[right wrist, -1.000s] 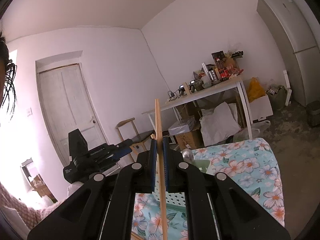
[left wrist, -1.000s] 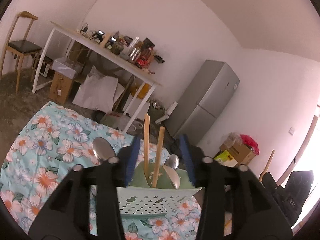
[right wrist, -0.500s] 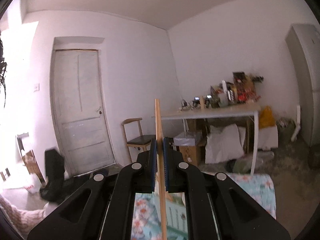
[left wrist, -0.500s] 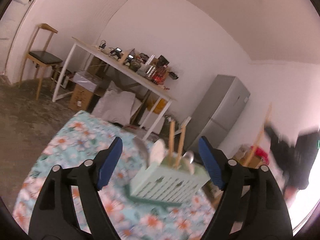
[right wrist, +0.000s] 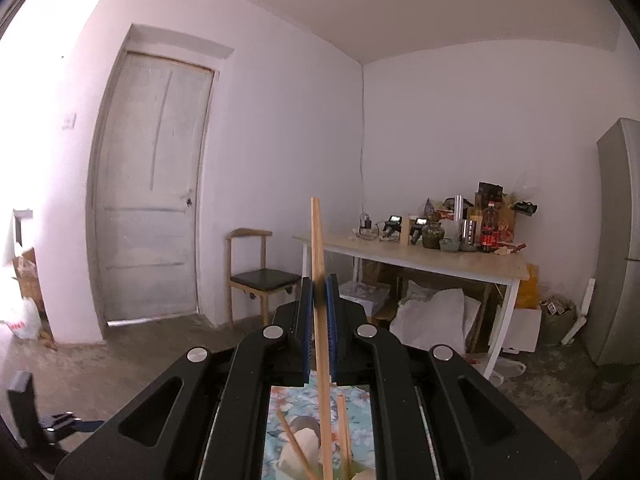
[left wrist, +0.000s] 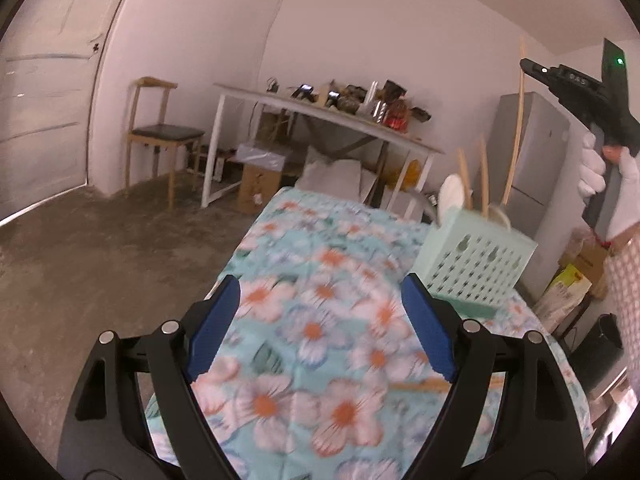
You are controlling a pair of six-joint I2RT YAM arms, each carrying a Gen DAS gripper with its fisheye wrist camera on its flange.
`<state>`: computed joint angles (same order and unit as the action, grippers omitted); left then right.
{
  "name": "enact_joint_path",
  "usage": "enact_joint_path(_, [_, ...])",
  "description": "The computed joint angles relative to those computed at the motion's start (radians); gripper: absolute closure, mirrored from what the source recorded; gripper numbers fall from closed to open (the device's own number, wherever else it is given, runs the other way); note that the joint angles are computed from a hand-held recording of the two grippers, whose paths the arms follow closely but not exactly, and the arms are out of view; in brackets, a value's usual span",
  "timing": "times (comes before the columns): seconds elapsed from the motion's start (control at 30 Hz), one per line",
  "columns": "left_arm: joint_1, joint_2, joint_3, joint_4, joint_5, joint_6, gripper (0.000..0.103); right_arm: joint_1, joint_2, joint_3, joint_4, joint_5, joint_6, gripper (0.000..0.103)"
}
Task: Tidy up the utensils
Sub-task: 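Open the left tool then the right tool to drop chopsticks into the holder, then lower both tools toward the last wooden chopsticks on the bed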
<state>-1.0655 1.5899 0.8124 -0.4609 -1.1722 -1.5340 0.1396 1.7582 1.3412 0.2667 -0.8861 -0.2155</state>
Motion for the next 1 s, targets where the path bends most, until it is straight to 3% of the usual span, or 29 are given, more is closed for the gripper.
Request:
enact_joint_path(0.2, [-0.01, -0.012, -0.045, 0.022, 0.021, -0.042, 0.024, 0.065, 0.039, -0.046, -0.022, 0.162, -0.226, 0.096])
enact_joint_path(0.37, [0.006, 0.002, -0.04, 0.105, 0.036, 0.036, 0.024, 0.063, 0.036, -0.091, -0.066, 0.246, -0.347, 0.095])
enact_joint_path(0.43, [0.01, 0.011, -0.036, 0.131, 0.043, 0.063, 0.024, 0.03, 0.001, -0.132, -0.067, 0.224, -0.338, 0.093])
enact_joint_path(0.53, [0.013, 0.019, -0.027, 0.154, 0.051, 0.084, 0.024, -0.034, -0.064, -0.193, -0.053, 0.162, -0.288, 0.078])
enact_joint_path(0.77, [0.004, 0.042, 0.008, 0.205, 0.066, 0.142, 0.024, -0.208, -0.189, -0.326, -0.119, -0.011, -0.23, 0.073])
enact_joint_path(1.0, [-0.032, 0.084, 0.074, 0.231, 0.089, 0.226, 0.024, -0.336, -0.168, -0.392, -0.437, -0.074, -0.373, 0.072])
